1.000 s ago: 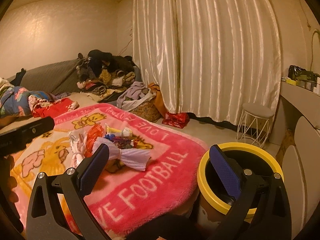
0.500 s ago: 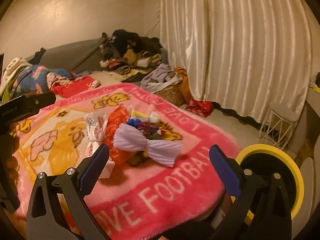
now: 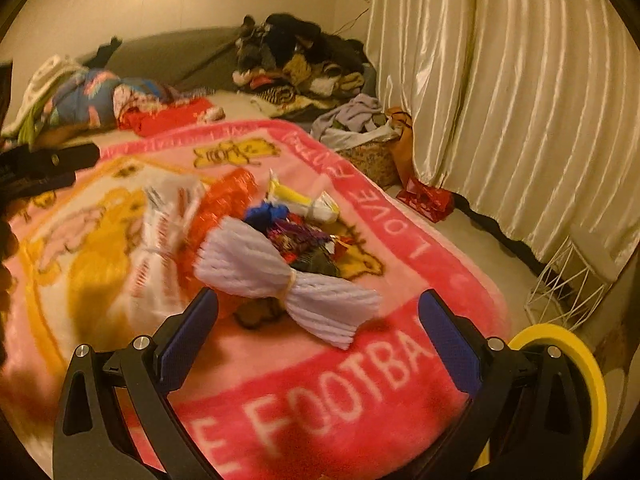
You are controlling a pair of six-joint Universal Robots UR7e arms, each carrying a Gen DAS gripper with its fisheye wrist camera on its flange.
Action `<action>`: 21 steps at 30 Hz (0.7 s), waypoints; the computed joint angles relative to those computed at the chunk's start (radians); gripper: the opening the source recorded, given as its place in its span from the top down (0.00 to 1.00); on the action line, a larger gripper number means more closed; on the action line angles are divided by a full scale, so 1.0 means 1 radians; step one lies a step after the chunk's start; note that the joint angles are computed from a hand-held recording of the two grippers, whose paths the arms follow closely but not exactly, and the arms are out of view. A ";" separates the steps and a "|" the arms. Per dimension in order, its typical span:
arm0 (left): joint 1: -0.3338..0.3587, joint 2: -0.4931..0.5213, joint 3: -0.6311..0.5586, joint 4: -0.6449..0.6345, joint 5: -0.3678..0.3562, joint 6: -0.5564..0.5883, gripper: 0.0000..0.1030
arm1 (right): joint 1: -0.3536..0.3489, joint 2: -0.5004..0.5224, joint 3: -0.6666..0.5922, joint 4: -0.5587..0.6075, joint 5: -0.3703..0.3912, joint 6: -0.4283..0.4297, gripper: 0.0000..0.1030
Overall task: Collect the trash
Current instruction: 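Grasp the white plastic bag with the left tool while the right tool grasps the white foam net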
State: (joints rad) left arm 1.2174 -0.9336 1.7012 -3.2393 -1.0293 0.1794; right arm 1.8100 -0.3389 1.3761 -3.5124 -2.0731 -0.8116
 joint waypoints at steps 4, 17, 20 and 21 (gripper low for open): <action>0.009 0.027 -0.031 0.077 -0.016 -0.028 0.10 | -0.014 0.036 -0.056 0.037 -0.022 -0.072 0.05; 0.051 0.053 -0.052 0.257 -0.115 -0.125 0.15 | -0.038 0.136 -0.259 0.210 -0.093 -0.120 0.06; 0.055 0.054 -0.048 0.274 -0.130 -0.139 0.17 | -0.041 0.135 -0.270 0.270 -0.088 -0.104 0.12; 0.055 0.055 -0.047 0.280 -0.131 -0.140 0.17 | -0.042 0.131 -0.270 0.291 -0.085 -0.097 0.19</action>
State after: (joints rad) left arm 1.2724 -0.8790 1.6542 -2.9592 -1.1602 0.0389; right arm 1.7677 -0.2077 1.1056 -3.2212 -2.1586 -0.9088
